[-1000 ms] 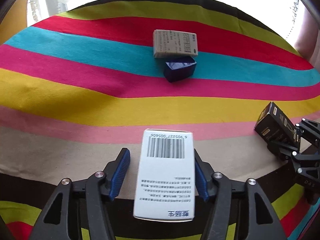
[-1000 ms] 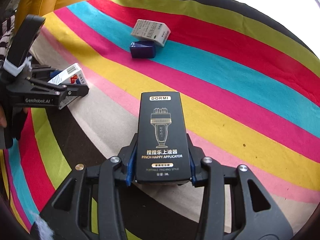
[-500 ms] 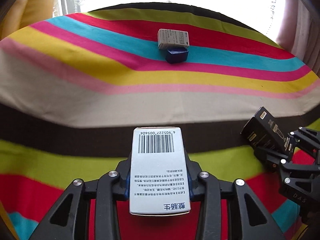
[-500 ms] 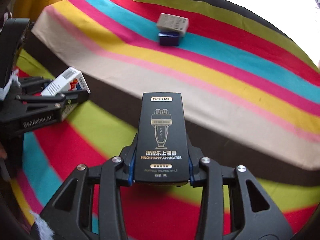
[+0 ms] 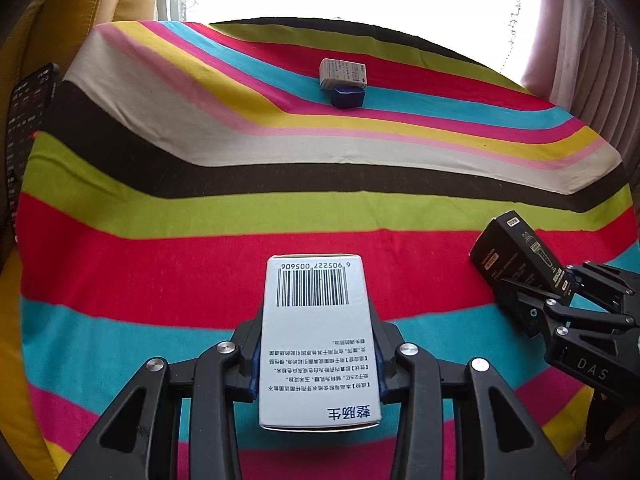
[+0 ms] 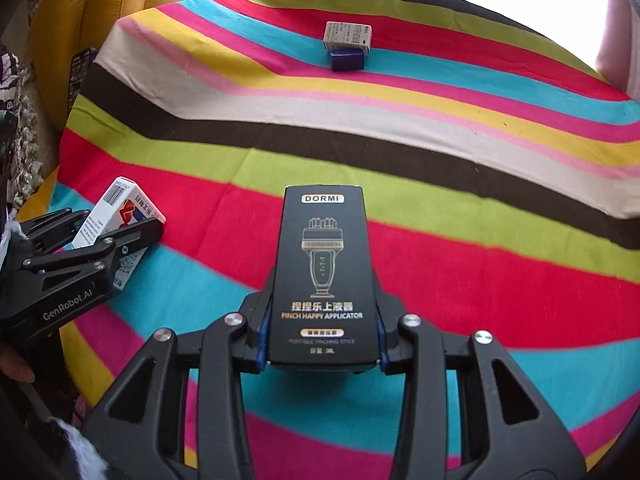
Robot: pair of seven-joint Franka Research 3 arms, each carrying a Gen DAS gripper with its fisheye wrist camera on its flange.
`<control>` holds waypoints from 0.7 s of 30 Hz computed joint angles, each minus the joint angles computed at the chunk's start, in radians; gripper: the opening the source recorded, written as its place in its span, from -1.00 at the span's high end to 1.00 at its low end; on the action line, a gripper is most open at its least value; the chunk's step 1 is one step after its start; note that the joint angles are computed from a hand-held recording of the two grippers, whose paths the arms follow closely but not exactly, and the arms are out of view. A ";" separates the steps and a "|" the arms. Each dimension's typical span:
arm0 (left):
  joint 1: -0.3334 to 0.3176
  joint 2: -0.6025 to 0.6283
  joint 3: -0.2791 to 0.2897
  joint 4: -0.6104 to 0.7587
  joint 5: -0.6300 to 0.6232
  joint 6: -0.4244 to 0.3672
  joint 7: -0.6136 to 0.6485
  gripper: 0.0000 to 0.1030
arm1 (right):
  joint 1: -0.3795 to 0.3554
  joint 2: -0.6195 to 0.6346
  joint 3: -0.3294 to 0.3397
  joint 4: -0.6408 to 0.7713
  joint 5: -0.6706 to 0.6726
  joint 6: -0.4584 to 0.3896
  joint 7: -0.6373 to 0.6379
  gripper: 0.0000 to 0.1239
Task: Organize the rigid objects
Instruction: 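Carry the black DORMI box and white barcode box over the storage box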
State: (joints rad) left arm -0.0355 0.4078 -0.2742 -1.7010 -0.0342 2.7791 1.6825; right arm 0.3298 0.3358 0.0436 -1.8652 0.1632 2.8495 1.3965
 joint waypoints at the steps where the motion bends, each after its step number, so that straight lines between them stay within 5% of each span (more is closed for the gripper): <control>1: 0.008 -0.016 -0.007 -0.024 -0.007 0.009 0.011 0.21 | 0.005 -0.013 -0.004 -0.018 -0.004 0.004 0.008 0.31; 14: 0.067 -0.165 -0.077 -0.217 -0.210 0.074 0.232 0.21 | 0.067 -0.182 -0.070 -0.222 -0.200 0.107 0.223 0.31; 21: 0.035 -0.239 -0.082 -0.276 -0.369 0.077 0.399 0.21 | 0.015 -0.309 -0.061 -0.339 -0.371 0.146 0.387 0.31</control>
